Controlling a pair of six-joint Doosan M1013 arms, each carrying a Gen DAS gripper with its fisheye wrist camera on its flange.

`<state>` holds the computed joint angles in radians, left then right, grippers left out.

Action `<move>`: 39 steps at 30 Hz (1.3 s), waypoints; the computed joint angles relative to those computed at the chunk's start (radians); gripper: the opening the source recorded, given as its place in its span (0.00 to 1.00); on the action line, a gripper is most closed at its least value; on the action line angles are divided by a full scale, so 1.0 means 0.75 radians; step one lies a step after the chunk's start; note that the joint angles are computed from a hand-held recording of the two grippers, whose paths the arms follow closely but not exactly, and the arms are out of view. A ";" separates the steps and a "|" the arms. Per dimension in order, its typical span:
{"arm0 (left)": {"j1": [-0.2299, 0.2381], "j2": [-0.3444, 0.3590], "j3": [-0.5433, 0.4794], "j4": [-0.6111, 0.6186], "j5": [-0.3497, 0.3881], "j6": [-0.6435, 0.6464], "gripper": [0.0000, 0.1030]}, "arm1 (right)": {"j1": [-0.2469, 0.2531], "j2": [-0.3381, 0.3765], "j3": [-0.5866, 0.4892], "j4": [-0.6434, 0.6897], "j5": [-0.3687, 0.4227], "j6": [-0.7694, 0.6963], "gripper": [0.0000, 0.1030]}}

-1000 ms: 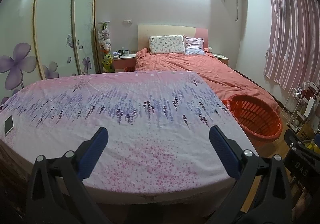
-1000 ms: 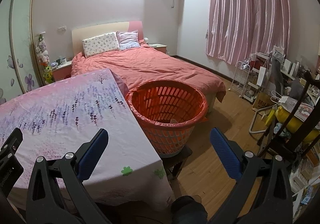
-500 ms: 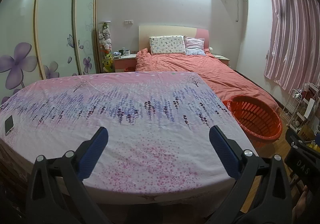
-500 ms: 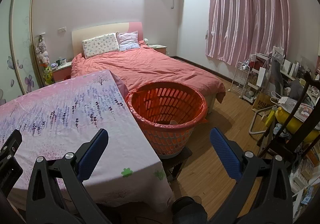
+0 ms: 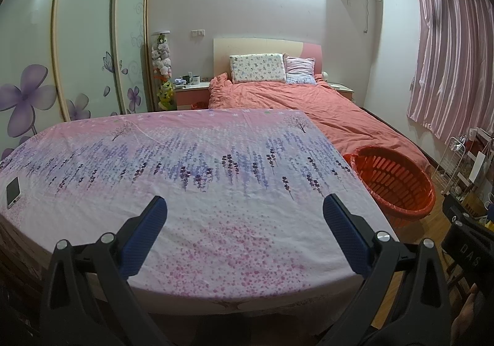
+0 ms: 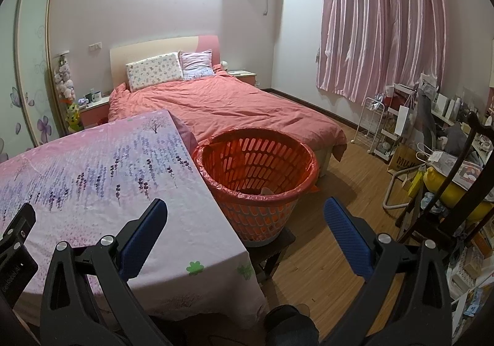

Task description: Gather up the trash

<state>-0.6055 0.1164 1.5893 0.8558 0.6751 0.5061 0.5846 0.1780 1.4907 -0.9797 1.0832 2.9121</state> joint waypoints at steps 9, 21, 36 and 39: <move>-0.001 0.001 -0.002 -0.001 0.003 0.000 0.96 | 0.001 0.001 0.000 -0.002 0.001 0.002 0.98; 0.000 0.001 -0.002 -0.002 0.003 0.002 0.96 | 0.000 0.000 0.001 -0.002 0.001 0.004 0.98; -0.002 0.002 0.010 0.012 0.010 -0.001 0.96 | 0.000 0.000 0.002 -0.001 0.000 0.004 0.98; -0.003 0.002 0.011 0.016 0.012 -0.003 0.96 | -0.001 0.000 0.001 0.000 0.000 0.002 0.98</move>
